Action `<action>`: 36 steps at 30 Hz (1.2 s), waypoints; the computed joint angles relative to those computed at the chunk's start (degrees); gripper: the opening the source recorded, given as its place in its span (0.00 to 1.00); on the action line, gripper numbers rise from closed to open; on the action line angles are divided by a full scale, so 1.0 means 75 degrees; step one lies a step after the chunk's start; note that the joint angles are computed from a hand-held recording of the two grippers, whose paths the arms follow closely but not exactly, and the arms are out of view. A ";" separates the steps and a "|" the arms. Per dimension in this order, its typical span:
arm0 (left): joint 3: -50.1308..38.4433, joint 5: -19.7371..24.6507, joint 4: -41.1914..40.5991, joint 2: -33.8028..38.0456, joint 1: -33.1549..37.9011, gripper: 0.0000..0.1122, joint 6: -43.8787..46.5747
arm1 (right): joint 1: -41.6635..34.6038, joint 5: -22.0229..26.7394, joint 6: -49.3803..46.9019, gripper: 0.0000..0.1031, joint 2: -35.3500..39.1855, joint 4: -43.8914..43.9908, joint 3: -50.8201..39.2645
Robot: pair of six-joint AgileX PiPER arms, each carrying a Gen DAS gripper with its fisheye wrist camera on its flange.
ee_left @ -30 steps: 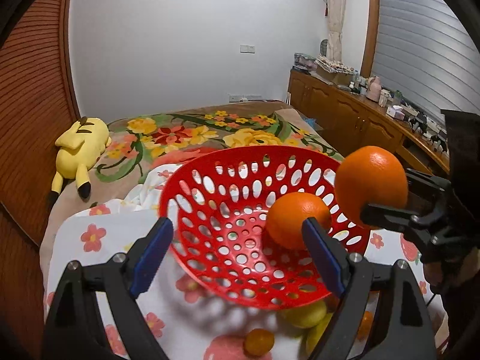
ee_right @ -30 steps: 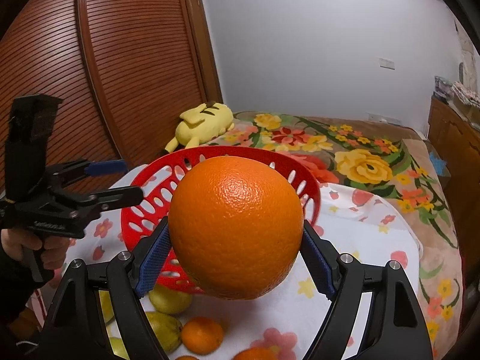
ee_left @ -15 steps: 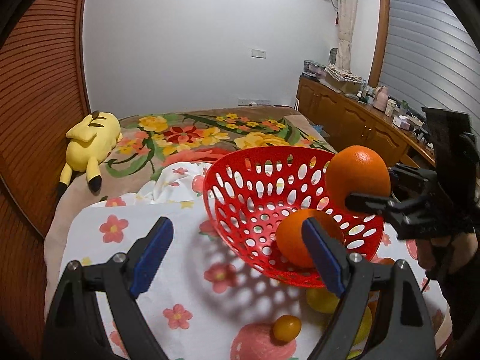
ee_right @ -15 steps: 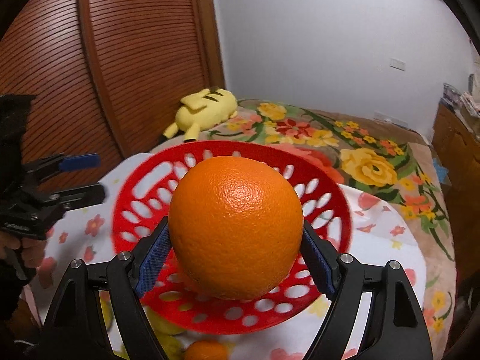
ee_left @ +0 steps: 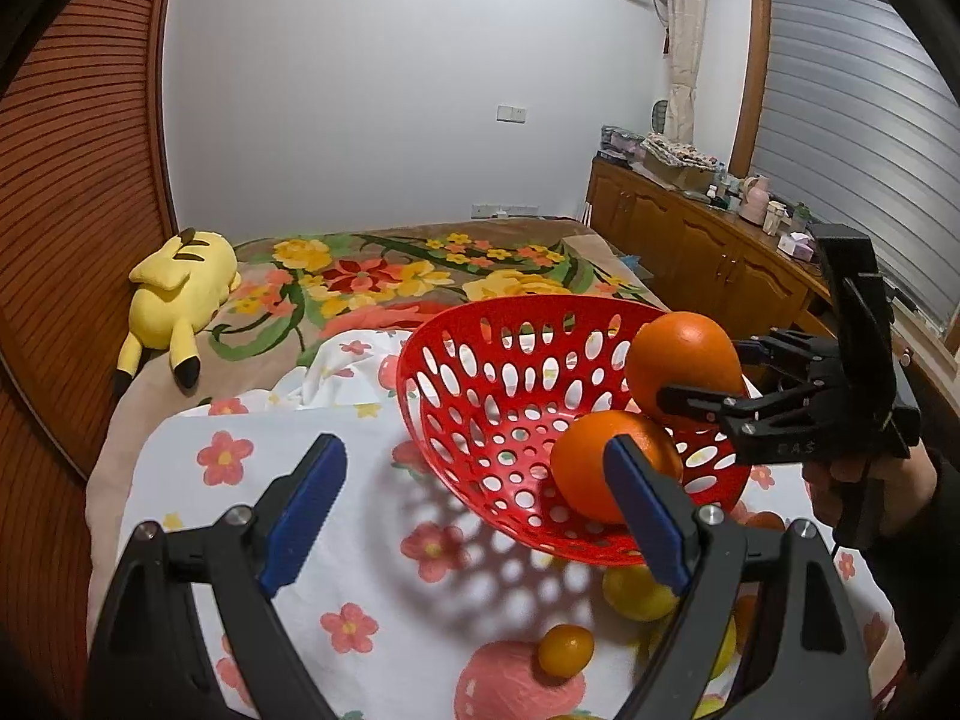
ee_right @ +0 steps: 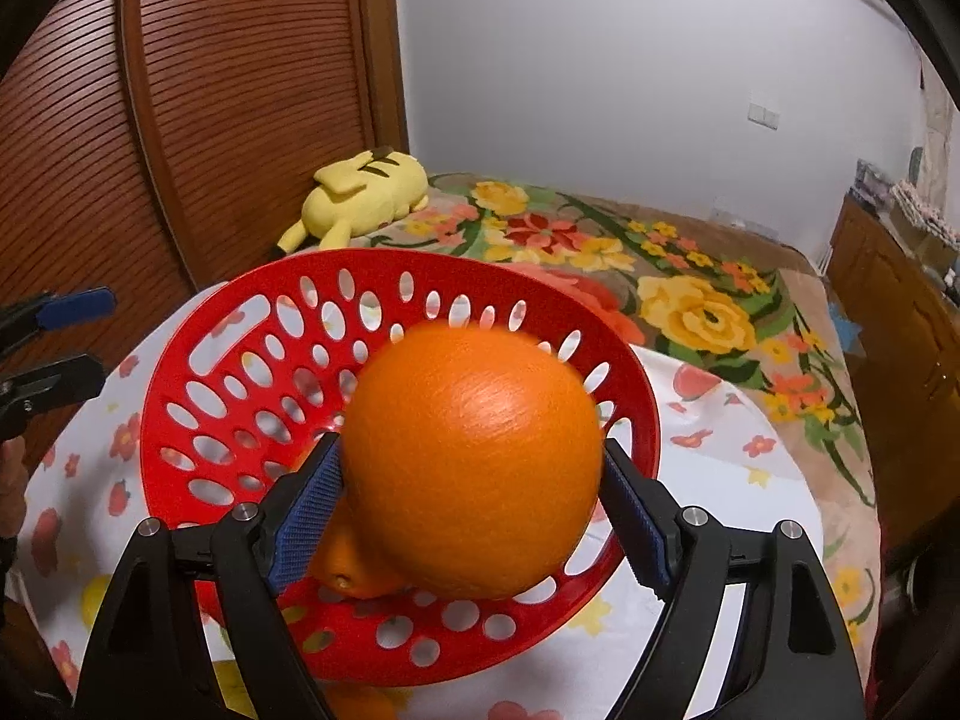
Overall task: Organize fruits
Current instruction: 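Open both tools to drop the oranges into the red basket, then grasp the large yellow pear with the left tool while the right tool grasps a tangerine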
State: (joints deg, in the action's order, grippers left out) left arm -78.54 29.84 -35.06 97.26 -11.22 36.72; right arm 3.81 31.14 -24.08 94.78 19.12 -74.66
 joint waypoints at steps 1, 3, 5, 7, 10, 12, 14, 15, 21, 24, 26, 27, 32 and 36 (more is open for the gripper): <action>0.0033 -0.0005 -0.0006 -0.0042 -0.0006 0.78 0.0020 | -0.0070 -0.0025 -0.0144 0.83 -0.0024 0.0201 0.0031; 0.0077 -0.0019 0.0026 -0.0102 -0.0020 0.78 0.0007 | -0.0241 0.0043 -0.0460 0.84 -0.0074 0.0603 0.0038; 0.0133 -0.0020 0.0000 -0.0175 -0.0024 0.78 0.0034 | -0.0359 0.0060 -0.0649 0.84 -0.0175 0.0786 0.0075; 0.0216 -0.0032 -0.0089 -0.0245 -0.0001 0.78 0.0127 | -0.0446 0.0040 -0.0809 0.85 -0.0391 0.0946 0.0185; 0.0434 -0.0107 -0.0273 -0.0393 -0.0001 0.78 0.0300 | -0.0469 -0.0018 -0.0851 0.85 -0.0773 0.1004 0.0390; 0.0703 -0.0261 -0.0418 -0.0584 -0.0039 0.78 0.0483 | -0.0467 -0.0074 -0.0843 0.85 -0.1081 0.0995 0.0585; 0.0934 -0.0394 -0.0530 -0.0758 -0.0071 0.78 0.0641 | -0.0436 -0.0127 -0.0832 0.85 -0.1371 0.1008 0.0788; 0.1012 -0.0416 -0.0552 -0.0822 -0.0080 0.78 0.0673 | -0.0413 -0.0164 -0.0817 0.85 -0.1549 0.0992 0.0913; 0.1526 -0.0481 -0.0818 -0.1297 -0.0072 0.78 0.0865 | -0.0364 -0.0139 -0.0719 0.86 -0.2361 0.1003 0.1410; 0.1982 -0.0607 -0.1155 -0.1600 -0.0058 0.78 0.1256 | -0.0258 -0.0209 -0.0583 0.87 -0.2849 0.0984 0.1825; 0.2294 -0.0708 -0.1372 -0.1792 -0.0049 0.78 0.1497 | -0.0162 -0.0301 -0.0381 0.87 -0.3206 0.0861 0.2157; 0.2442 -0.0750 -0.1557 -0.1870 -0.0024 0.78 0.1693 | -0.0064 -0.0393 -0.0195 0.87 -0.3431 0.0732 0.2387; 0.3204 -0.0979 -0.2235 -0.2293 0.0105 0.79 0.2560 | 0.0465 -0.0817 0.1045 0.87 -0.4279 -0.0228 0.3353; 0.3574 -0.0617 -0.2869 -0.2483 0.0359 0.79 0.3341 | 0.0901 -0.1125 0.2356 0.87 -0.4894 -0.1215 0.4160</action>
State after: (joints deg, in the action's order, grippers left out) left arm -51.73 25.21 -56.58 78.64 -8.53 61.78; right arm 10.57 22.70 -6.41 58.08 10.01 -43.46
